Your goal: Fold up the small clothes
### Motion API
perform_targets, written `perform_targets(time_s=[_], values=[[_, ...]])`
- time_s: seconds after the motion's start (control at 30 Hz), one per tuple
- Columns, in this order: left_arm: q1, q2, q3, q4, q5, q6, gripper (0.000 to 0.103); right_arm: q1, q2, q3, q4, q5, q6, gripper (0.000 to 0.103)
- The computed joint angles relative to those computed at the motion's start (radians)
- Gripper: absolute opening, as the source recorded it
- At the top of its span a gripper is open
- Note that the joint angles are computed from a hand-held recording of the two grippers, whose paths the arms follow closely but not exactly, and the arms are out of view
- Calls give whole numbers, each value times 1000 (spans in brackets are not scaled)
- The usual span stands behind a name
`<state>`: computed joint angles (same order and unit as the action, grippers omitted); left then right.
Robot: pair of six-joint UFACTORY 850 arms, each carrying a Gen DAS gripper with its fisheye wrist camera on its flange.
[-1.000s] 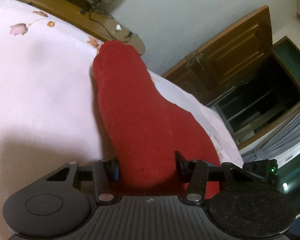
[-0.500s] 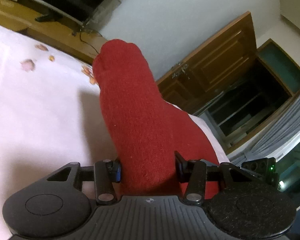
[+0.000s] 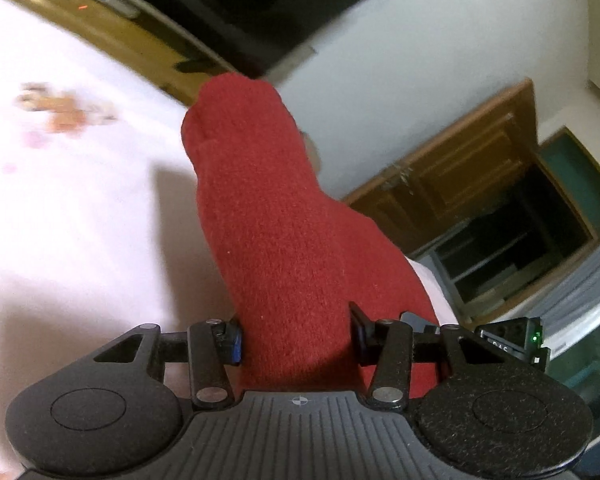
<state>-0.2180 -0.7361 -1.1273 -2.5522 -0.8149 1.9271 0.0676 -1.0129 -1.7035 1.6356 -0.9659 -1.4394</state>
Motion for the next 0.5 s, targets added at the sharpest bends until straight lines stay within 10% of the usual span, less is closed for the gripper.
perform_targets(time_s=[0.27,0.5], values=[[83,-86,-10,70,-20,-89,53,80,-191,-231,-121,135,277,38],[67,18,68,-93,88,137,80,74,-112,-148,-123,218,184,46]])
